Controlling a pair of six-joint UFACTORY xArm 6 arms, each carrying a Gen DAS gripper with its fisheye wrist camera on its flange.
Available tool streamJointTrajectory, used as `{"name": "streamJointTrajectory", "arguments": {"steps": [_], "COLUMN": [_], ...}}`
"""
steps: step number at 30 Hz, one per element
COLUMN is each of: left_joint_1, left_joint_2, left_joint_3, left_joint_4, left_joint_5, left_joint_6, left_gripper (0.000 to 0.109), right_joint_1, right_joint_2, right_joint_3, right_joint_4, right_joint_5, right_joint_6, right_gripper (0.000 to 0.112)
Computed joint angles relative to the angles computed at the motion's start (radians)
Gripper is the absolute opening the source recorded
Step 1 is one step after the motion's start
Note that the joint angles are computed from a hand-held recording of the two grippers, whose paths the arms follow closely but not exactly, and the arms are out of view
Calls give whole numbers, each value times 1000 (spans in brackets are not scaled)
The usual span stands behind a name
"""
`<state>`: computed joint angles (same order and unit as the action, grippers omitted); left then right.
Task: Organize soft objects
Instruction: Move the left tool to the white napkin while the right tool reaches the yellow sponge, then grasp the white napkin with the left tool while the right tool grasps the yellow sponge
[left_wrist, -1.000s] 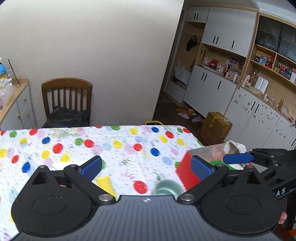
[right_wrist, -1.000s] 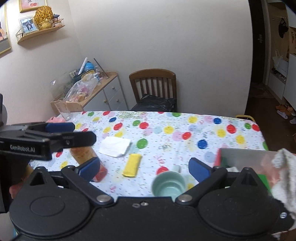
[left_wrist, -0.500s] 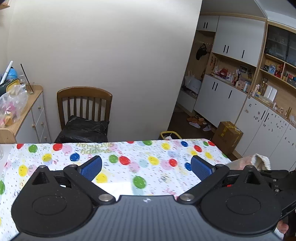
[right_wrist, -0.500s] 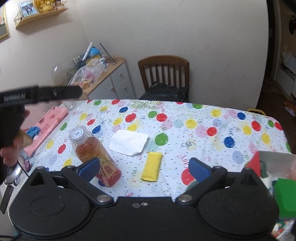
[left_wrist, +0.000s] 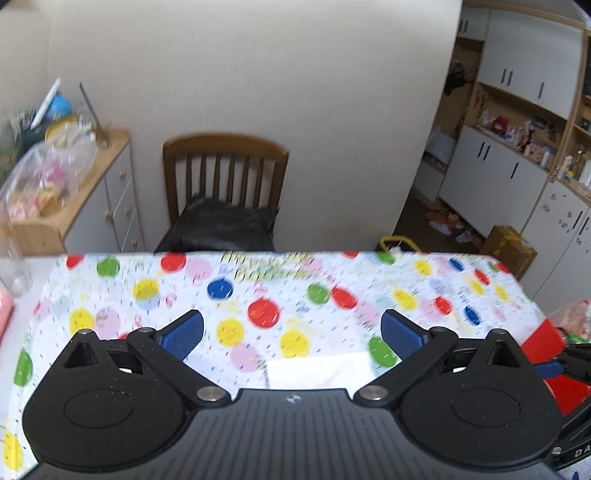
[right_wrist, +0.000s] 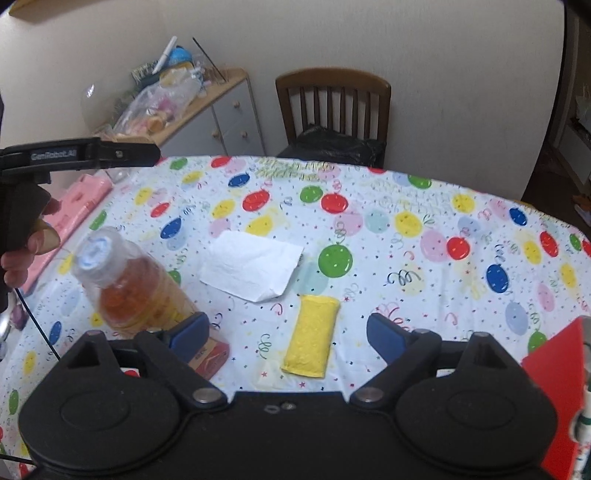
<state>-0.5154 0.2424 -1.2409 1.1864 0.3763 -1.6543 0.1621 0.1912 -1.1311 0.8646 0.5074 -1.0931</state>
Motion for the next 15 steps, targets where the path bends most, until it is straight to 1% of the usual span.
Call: {"name": "streamJointTrajectory", "arguments": {"steps": [2,4,8,11,14,15], "left_joint_1": [17,32,51,73,101,107], "left_joint_2": [43,82,157,204,251,268], "left_joint_3": [-16,-31,-70,-97,-121,-129], "left_joint_4": [-28,-56,-94,-106,-177,-226], "left_joint_5": [-18,-36,-56,-82,-144,-170], "left_joint_6": [23,42,71,81,144,192], "left_gripper": [103,103,103,102,102,102], "right_joint_1": [12,16,21,28,37,39], "right_joint_2": [31,65,134,169,200,210], "right_joint_3": [-13,-33,-74,-92,-107,-112], "right_joint_4": [-13,-25,-73,-104,-138,-150], "right_joint_5": [-25,-33,-52,-64,-79,-84], "right_joint_6": [10,25,115,151,179,186], "right_gripper": [90,88,84,81,79,78]}}
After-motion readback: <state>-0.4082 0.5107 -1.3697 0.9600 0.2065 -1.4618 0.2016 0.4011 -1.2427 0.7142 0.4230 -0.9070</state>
